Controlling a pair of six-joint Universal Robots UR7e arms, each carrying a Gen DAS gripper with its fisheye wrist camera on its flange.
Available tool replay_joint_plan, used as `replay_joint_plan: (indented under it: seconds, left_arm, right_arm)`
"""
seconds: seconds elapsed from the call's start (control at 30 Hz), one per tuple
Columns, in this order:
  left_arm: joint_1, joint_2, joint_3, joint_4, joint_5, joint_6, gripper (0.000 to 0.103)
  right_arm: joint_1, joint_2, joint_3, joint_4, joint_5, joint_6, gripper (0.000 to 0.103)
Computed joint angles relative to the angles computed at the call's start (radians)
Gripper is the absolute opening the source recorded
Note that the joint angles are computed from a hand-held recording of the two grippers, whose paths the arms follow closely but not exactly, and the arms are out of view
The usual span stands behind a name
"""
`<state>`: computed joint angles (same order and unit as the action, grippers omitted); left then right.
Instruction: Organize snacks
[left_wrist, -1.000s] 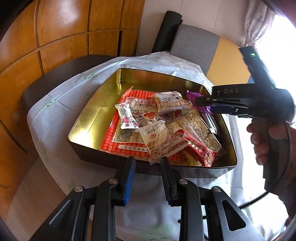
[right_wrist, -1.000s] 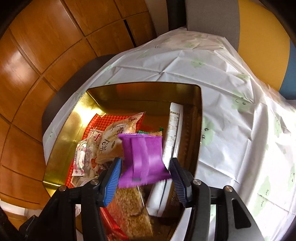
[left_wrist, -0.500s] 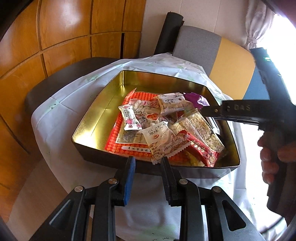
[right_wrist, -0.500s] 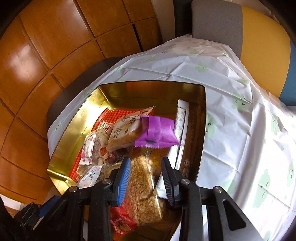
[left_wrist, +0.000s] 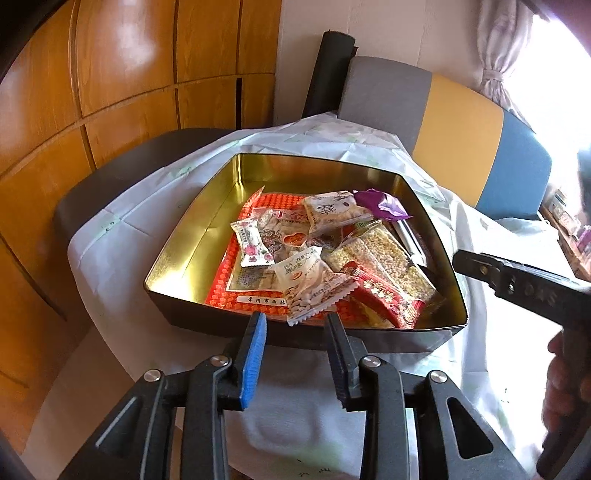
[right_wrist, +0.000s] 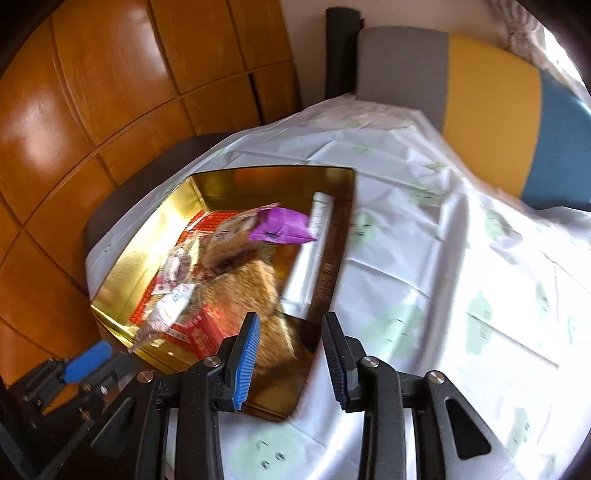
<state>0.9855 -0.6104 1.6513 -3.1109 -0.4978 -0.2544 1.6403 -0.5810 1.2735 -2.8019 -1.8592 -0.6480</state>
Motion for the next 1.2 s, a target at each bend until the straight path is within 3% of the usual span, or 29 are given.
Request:
replay_joint_plan:
  seconds: [0.2, 0.4, 0.63, 1.2]
  left_arm:
    - [-0.026, 0.024, -0.003, -0.051, 0.047, 0.045, 0.040]
    - [-0.047, 0.032, 0.008, -0.087, 0.078, 0.054, 0.045]
    - [-0.064, 0.038, 0.014, -0.111, 0.098, 0.074, 0.055]
    - [-0.075, 0.039, 0.018, -0.152, 0.123, 0.084, 0.066]
  right_arm:
    - [-0.007, -0.050, 0.126, -0.190, -0.033, -0.010, 0.039]
    - [-0.016, -0.087, 0.216, -0.283, -0.056, 0.004, 0.040]
    - [-0.026, -0.106, 0.272, -0.330, -0.062, 0.008, 0.040]
    - [-0.015, -0.117, 0.304, -0.376, -0.057, -0.013, 0.040]
